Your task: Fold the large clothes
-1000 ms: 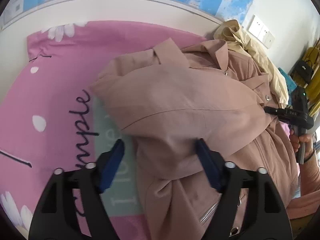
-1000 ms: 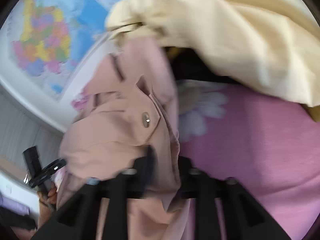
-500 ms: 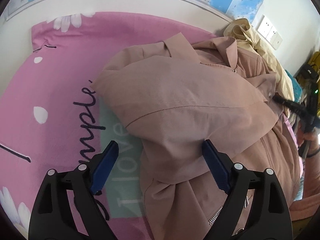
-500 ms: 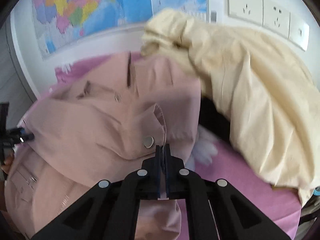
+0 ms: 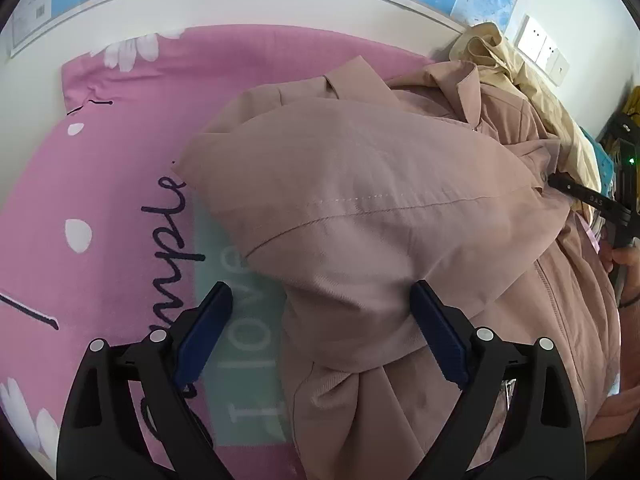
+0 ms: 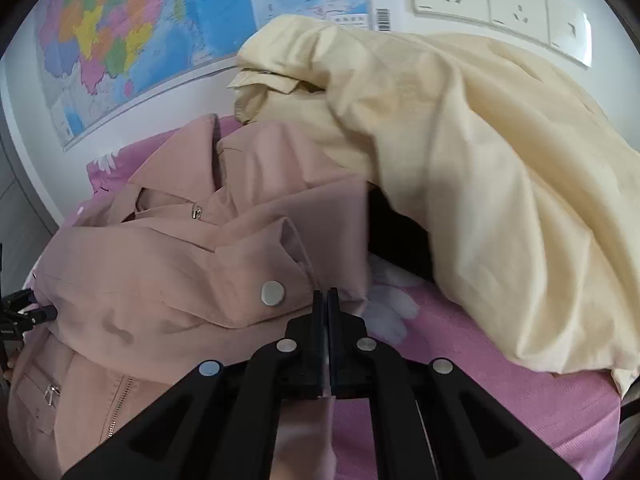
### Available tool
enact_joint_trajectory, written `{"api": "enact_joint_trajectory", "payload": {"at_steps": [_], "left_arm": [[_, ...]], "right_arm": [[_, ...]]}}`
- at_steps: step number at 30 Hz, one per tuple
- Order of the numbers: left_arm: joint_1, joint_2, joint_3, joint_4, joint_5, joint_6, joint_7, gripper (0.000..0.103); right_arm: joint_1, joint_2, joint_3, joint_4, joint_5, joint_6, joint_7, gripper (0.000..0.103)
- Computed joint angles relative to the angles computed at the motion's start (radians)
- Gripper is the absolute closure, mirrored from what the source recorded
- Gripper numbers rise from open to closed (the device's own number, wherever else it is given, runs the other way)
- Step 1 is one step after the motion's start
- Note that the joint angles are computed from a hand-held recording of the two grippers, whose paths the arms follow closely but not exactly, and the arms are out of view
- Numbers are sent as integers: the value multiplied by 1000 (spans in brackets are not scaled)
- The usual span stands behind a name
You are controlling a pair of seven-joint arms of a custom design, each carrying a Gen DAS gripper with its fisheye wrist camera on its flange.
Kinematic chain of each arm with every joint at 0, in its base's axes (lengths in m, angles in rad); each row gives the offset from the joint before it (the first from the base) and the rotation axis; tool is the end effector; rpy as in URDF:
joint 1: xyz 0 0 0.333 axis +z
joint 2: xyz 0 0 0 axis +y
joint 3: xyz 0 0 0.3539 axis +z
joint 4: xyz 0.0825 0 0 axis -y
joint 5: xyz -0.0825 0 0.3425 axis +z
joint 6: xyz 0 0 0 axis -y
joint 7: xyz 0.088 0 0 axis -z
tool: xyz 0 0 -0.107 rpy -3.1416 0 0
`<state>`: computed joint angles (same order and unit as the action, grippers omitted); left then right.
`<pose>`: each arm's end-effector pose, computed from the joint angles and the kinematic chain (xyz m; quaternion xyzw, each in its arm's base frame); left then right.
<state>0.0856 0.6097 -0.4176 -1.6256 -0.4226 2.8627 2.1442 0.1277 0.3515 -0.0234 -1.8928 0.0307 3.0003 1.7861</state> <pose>0.7051 -0.1462 0.4131 -0.5181 0.7684 -0.3601 0.1070 0.6523 0.0681 0.4703 -0.6113 0.7000 -0.2128 0.3016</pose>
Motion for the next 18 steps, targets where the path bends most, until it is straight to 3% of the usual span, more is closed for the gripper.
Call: {"api": "enact_joint_trajectory", "payload": {"at_steps": [1, 3, 4, 5, 7, 8, 10, 12, 16, 18], "left_arm": [[4, -3, -4, -6, -3, 3, 3, 14], [19, -25, -18, -40, -13, 23, 21, 14], [39, -38, -40, -63, -29, 32, 40, 14], [56, -50, -57, -84, -45, 37, 58, 14], [96, -85, -94, -143, -84, 43, 107, 14], [110, -102, -106, -171, -105, 48, 132, 13], [150, -140, -139, -232, -165, 48, 189, 13], [192, -168, -173, -272, -246, 26, 253, 13], [300, -231, -250, -361, -466, -53, 408, 12], [326, -261, -261, -401, -550, -86, 470, 12]], "right_arm": [[1, -8, -5, -6, 1, -2, 5, 99], [-33, -32, 34, -19, 35, -16, -28, 84], [-42, -54, 47, -42, 50, -11, -39, 63], [-78, -73, 94, -66, 100, 0, -87, 50], [-176, -118, 214, -117, 249, -1, -237, 45], [-207, -138, 256, -136, 322, -15, -309, 35], [-290, -184, 355, -180, 530, -56, -511, 33], [-320, -233, 389, -227, 693, -111, -654, 30], [-310, -340, 367, -349, 895, -221, -814, 28], [-289, -376, 340, -388, 1012, -269, -893, 28]]}}
